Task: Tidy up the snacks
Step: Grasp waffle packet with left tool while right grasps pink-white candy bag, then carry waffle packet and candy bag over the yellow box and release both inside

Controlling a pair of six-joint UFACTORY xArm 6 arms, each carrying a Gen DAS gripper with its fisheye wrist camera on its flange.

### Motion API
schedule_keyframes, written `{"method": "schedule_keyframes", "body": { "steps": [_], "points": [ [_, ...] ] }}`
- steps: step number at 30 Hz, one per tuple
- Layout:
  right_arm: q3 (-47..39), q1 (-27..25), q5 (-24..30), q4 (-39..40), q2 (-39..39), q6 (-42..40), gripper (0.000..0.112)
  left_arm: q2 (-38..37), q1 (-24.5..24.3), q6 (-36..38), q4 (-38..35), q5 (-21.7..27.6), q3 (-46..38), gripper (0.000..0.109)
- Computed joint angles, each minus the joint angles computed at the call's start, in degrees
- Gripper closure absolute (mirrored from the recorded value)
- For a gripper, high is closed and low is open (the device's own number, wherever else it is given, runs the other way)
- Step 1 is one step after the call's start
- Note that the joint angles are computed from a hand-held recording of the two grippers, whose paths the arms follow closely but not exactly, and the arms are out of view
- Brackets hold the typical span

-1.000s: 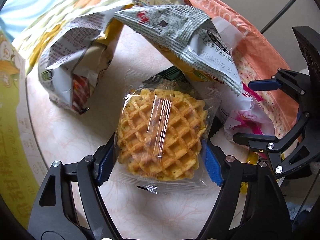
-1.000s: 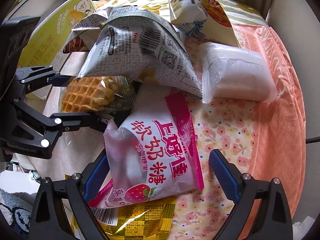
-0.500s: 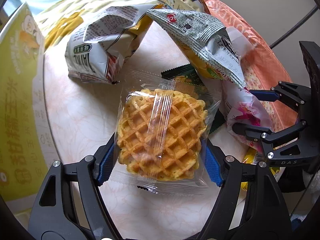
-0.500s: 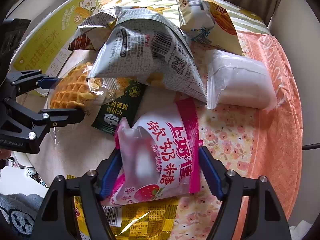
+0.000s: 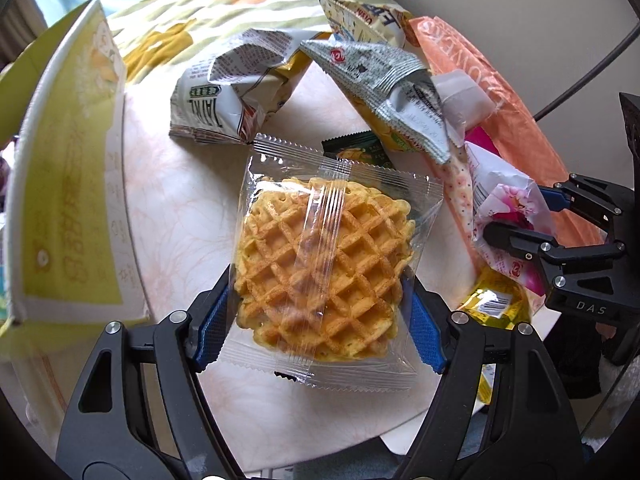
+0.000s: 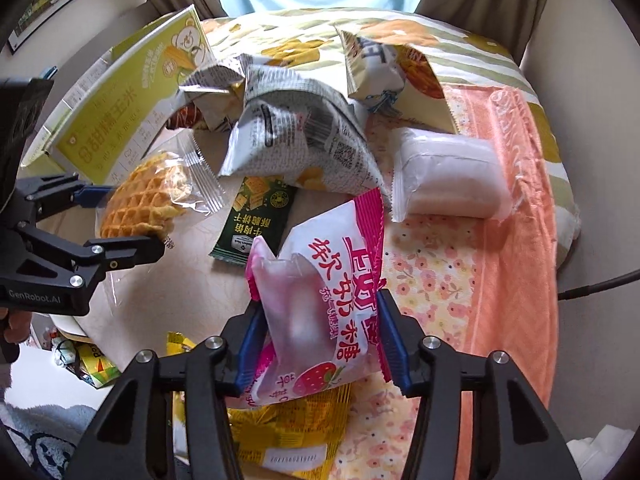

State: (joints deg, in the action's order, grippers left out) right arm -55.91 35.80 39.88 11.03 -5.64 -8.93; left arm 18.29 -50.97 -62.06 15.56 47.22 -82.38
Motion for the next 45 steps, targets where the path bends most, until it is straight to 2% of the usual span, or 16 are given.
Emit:
{"method": "schedule_keyframes", "body": {
  "steps": [9, 16, 21, 25, 34, 40, 45],
  "points": [
    [0.04, -2.05, 1.01, 1.15, -5.35, -0.87, 0.064, -5.79, -3.47, -12.67, 7.17, 3.50, 0.91, 0.035],
    [-4.22, -2.50, 1.80, 3.87, -7.08, -5.63, 0.064, -10.46, -6.43, -19.86, 16.23, 15.37, -2.52, 0.035],
    [-9.27, 0.16, 0.58, 3.01, -5.35, -6.38, 0.064, -17.13, -6.91, -23.13, 21.04, 20.43, 0.90, 0.035],
    [-14.75, 3.54, 0.22, 1.97, -2.38, -5.09, 0.064, -23.59, -5.73, -23.40, 22.85, 22.62, 5.57, 0.035],
    [-31.75, 12.17, -0.03, -0.73, 11.12, 1.58, 0.064, -39.16, 2.61, -18.80, 20.46, 22.16, 18.84, 0.035],
    [-46.38, 16.76, 3.16, -1.89, 23.37, 5.97, 0.064, -47.10, 11.19, -11.69, 15.45, 18.27, 28.38, 0.035],
    [-57.29, 19.21, 7.62, -3.90, 31.75, 10.19, 0.064, -50.36, 16.99, -5.16, 11.16, 13.33, 34.95, 0.035]
  ]
}}
